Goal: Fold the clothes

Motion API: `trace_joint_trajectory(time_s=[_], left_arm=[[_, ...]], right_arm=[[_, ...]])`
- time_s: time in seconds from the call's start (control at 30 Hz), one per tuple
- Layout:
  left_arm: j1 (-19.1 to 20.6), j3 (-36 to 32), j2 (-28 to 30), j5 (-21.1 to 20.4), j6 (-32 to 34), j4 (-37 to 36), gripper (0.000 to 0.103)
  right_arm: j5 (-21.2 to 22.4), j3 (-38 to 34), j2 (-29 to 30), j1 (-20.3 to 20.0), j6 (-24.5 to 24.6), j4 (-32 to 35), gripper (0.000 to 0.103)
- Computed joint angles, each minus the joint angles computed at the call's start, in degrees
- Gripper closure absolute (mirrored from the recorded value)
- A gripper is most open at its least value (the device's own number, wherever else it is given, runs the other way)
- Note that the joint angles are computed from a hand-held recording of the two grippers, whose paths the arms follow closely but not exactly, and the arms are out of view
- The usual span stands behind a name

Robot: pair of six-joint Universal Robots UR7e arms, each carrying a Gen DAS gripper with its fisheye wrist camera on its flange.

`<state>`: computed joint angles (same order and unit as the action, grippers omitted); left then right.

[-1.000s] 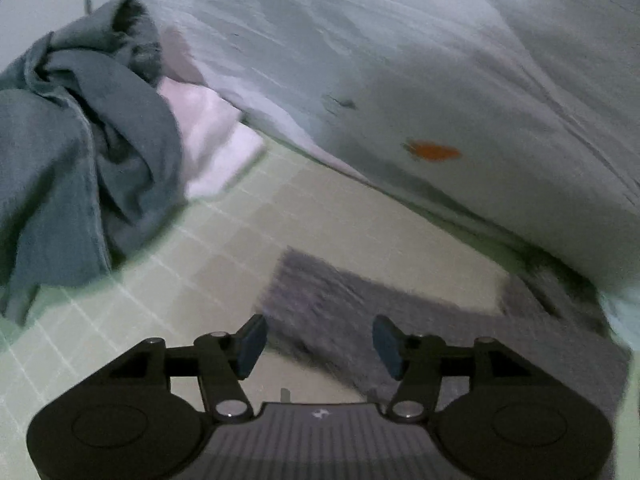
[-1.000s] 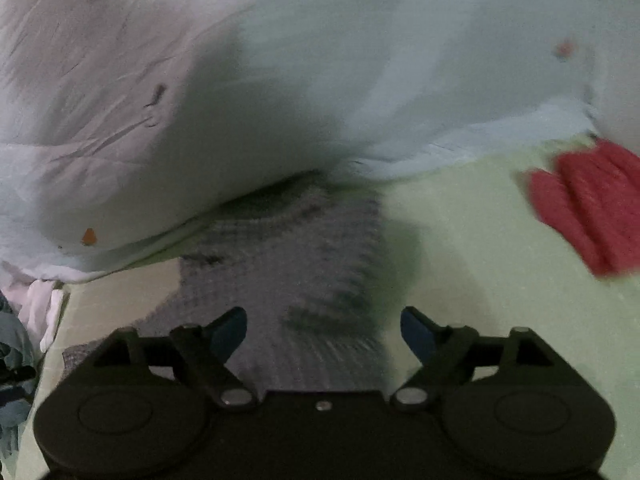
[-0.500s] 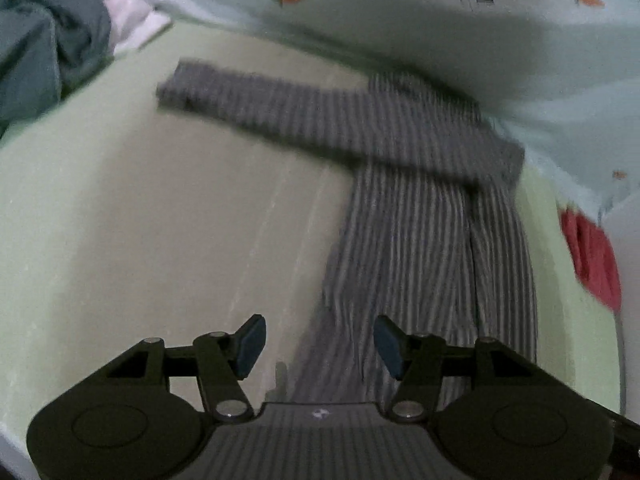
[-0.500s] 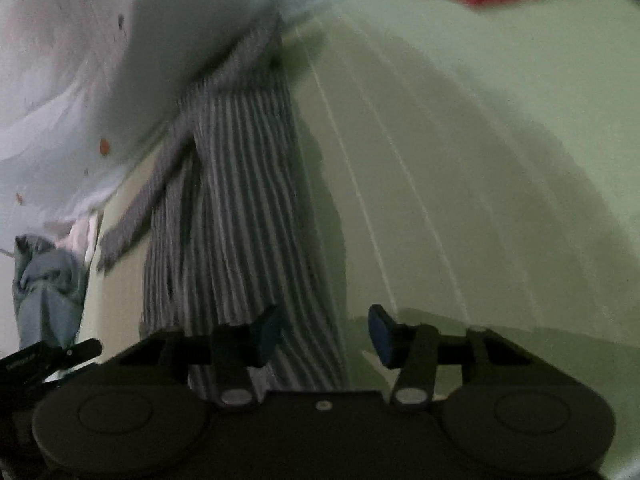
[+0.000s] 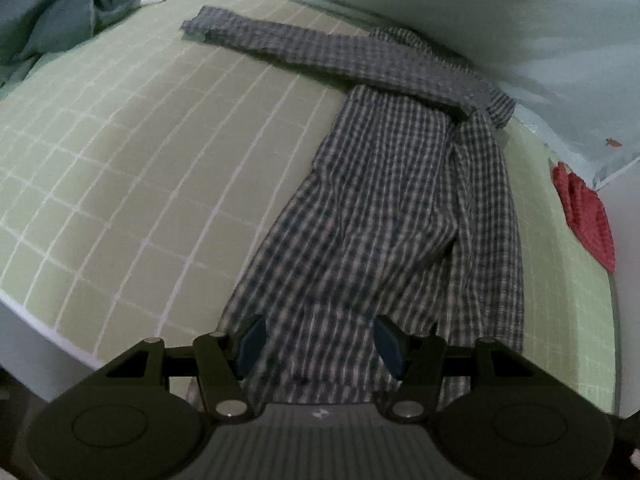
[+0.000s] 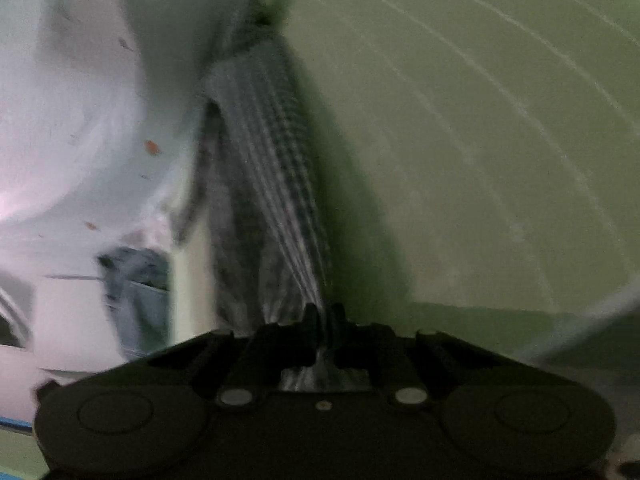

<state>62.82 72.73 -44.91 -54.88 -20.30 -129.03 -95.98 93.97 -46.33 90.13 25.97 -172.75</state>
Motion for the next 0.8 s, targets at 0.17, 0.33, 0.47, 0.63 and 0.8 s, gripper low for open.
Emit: trace_joint_trajectory(time_s=[0.17, 0.33, 0.47, 0.63, 0.8], left_arm=[[-0.15, 0.37, -0.58, -0.09, -1.16, 1.59, 0.042], [-0.01, -1.68, -0.24, 0.47, -0.71, 2.78, 0.042], [0.49, -4.68, 0.60, 1.77, 1.23, 1.49, 0.035], [2.19, -11.62, 2.95, 2.33, 1.86, 3.57, 0.035], [4.68, -22.71, 7.89, 3.22, 3.34, 6.69, 0.027]], right_arm=[[-4.24, 1.48, -1.63, 1.62, -0.55, 3.80, 0.092], [-14.84, -2.77, -0.96, 6.04, -2.56, 12.90, 0.065], [-20.69, -6.97, 1.43, 8.18, -6.98, 10.37, 0.038], [-23.82, -16.61, 7.03, 8.89, -8.43, 10.97, 0.014], [-26.32, -28.03, 14.19, 9.53, -10.73, 13.04, 0.001]])
